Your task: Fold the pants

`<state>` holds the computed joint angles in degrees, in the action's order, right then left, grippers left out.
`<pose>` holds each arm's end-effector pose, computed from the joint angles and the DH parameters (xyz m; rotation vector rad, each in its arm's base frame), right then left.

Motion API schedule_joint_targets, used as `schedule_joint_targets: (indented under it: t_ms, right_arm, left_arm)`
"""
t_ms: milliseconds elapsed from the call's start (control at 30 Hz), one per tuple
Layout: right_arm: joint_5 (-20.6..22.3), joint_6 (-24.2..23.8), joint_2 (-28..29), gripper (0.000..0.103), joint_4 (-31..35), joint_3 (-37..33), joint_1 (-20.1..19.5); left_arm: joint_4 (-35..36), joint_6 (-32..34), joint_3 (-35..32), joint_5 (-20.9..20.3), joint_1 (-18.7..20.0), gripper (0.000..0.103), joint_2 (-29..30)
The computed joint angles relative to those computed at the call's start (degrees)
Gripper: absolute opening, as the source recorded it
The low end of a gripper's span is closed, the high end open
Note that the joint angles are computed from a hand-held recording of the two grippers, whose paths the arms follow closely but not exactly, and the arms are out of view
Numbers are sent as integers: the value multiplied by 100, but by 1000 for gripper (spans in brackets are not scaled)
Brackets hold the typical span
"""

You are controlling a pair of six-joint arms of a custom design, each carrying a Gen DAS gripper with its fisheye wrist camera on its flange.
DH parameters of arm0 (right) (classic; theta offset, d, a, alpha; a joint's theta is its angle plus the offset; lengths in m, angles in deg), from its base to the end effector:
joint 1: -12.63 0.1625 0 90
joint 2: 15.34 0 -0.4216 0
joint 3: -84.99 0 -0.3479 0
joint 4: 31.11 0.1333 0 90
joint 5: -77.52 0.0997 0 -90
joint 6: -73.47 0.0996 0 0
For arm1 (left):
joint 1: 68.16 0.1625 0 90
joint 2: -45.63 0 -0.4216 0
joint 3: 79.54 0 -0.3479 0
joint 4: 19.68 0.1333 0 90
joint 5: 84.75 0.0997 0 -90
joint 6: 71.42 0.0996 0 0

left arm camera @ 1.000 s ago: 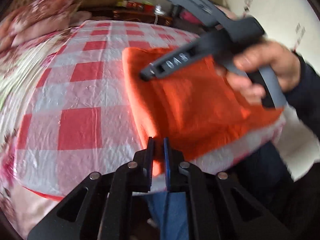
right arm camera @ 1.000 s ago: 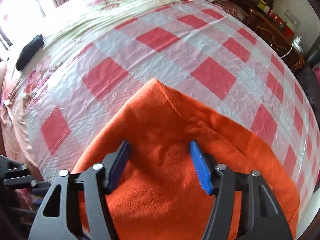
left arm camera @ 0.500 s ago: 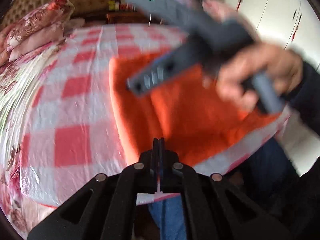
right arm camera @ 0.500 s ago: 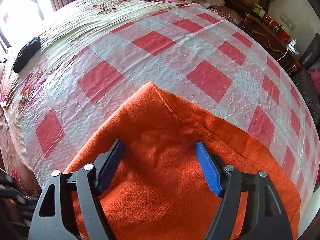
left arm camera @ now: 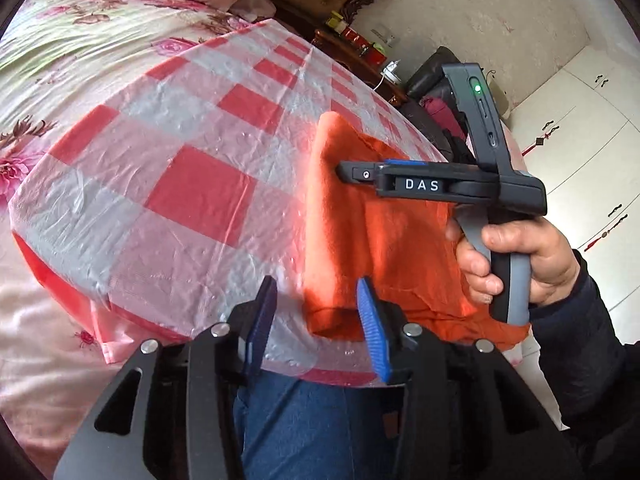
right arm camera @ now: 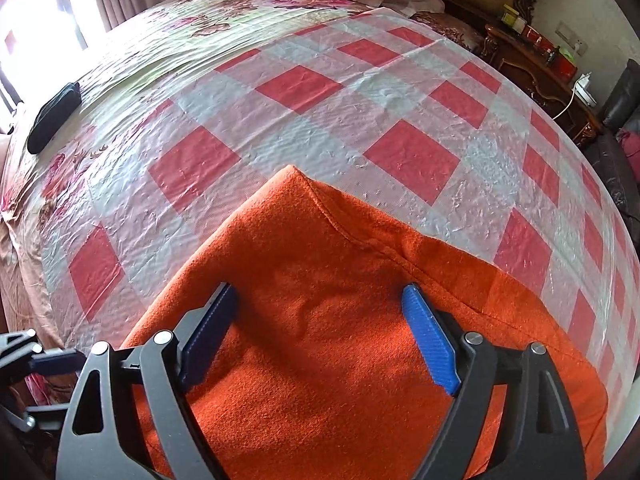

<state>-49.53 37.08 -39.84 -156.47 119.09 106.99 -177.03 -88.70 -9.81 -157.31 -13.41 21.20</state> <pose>0.1378 -0.8430 0.2511 0.6597 -2.3017 0.3040 -0.3035 -0.7121 0.0389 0.3743 2.9325 -0.7169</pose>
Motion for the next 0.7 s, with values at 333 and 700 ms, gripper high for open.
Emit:
schedule_joint_targets:
  t_ms: [333, 700]
  right_arm:
    - [-18, 168, 96, 88, 163, -234, -19]
    - [555, 1288, -30, 87, 1929, -890, 137]
  left_arm:
    - [144, -917, -305, -1075, 240, 27, 169]
    - [-255, -445, -248, -220, -164, 7, 191]
